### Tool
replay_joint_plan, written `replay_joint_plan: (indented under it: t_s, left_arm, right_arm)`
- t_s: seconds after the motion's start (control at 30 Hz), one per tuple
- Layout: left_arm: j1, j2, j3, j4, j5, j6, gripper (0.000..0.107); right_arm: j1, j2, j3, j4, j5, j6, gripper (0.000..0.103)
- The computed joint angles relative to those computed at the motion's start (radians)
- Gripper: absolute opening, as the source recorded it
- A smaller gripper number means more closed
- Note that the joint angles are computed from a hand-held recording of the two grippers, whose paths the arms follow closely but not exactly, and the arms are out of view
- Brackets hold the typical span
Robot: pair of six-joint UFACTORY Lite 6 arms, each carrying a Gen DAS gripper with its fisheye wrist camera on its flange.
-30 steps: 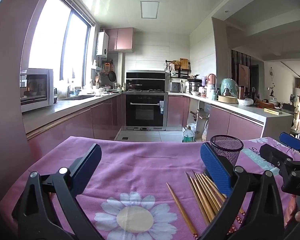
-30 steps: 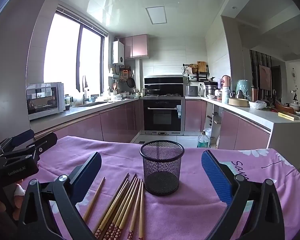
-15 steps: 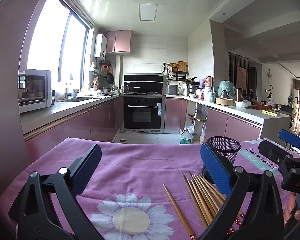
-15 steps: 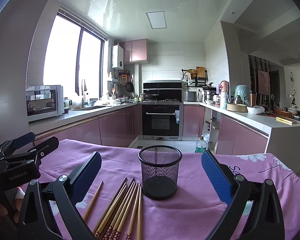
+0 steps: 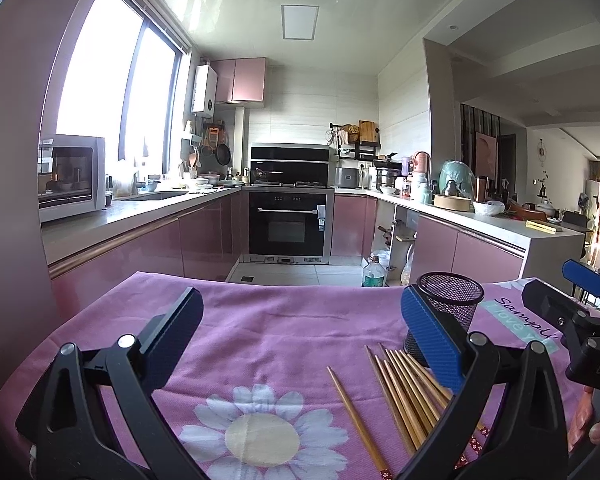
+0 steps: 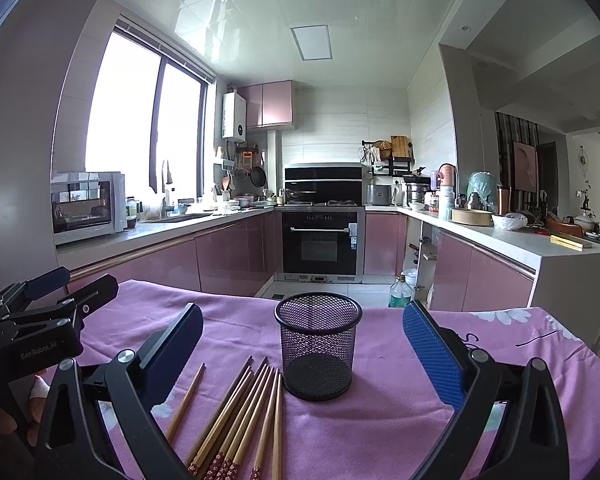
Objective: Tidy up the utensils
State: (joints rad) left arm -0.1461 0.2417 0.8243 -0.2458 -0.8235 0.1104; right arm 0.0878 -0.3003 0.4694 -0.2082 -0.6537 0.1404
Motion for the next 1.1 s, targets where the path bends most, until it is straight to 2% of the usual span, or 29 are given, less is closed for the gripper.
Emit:
replay_joint_plan:
  t_s: [1.1]
  left_arm:
    - [-0.016,-0.009,-0.004,-0.020,0.004,0.012,0.097]
  right_arm:
    - [-0.008,0.036,0.020,-0.019,0.000,0.028,0.097]
